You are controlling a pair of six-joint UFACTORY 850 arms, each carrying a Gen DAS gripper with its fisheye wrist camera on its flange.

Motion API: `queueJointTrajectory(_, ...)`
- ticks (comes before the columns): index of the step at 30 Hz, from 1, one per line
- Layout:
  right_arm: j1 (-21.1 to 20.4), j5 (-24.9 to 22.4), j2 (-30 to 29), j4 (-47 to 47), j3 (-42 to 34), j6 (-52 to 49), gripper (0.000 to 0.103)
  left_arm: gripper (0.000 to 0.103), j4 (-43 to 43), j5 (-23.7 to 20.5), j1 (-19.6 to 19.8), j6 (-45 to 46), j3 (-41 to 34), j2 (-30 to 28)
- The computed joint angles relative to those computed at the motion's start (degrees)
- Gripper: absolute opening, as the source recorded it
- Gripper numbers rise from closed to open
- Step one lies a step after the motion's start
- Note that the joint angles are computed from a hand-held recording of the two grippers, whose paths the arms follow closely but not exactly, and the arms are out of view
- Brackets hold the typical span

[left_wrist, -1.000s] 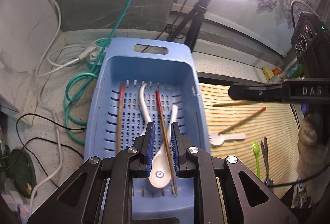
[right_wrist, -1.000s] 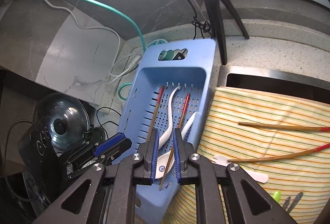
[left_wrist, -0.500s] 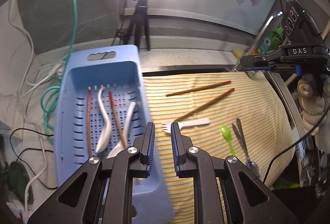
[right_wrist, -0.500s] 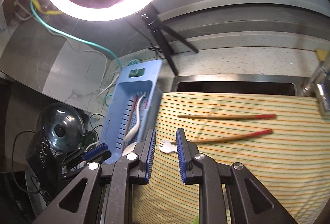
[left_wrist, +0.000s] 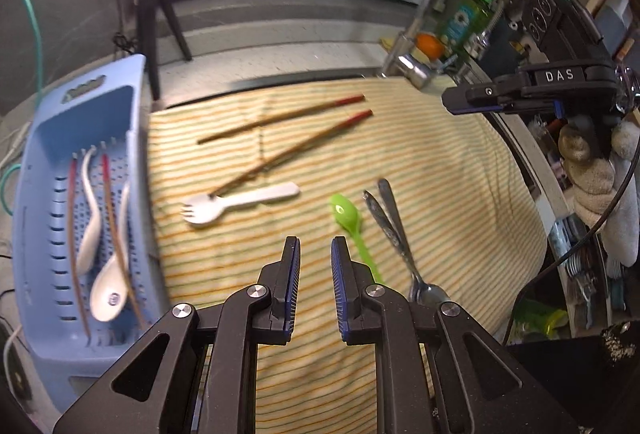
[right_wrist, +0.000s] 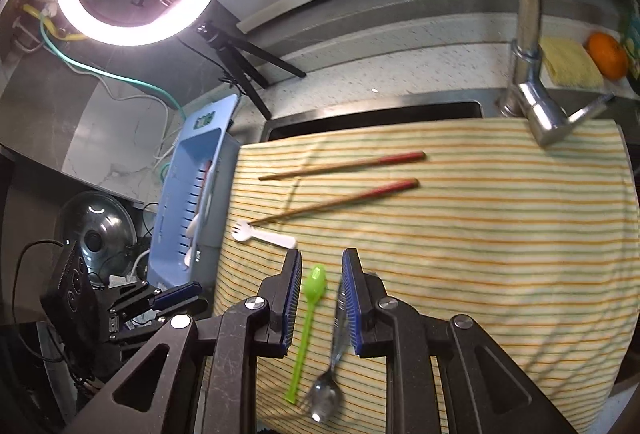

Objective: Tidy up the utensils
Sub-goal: 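Move both tools back over the cloth toward the green spoon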

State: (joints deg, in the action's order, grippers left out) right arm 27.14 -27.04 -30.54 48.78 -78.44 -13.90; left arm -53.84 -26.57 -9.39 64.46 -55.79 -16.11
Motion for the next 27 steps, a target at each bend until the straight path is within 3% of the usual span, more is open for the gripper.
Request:
queueJointTrajectory(5,-1.0,0.1,-0.1,3.6,1.8,-2.3,0.019,0.015,1.4,-0.3,-1.5,-1.9,-1.2,-1.6)
queueJointTrajectory(11,-1.7,-0.2,-1.9,7.1,1.0,-4.0,0.019,0.015,1.1,-2.2,-0.6,-3.2,-6.4,-5.8)
queueJointTrajectory(20,-1.1,-1.1,-6.1,13.4,-2.1,-5.3,0.024,0.015,16.9,-0.7,-1.3,-14.1,-16.5,-12.9)
queueJointTrajectory(27,-0.1,-3.4,-8.2,15.8,-3.5,-6.6,0.024,0.015,25.4,-3.8,-0.3,-22.0,-21.5,-17.4)
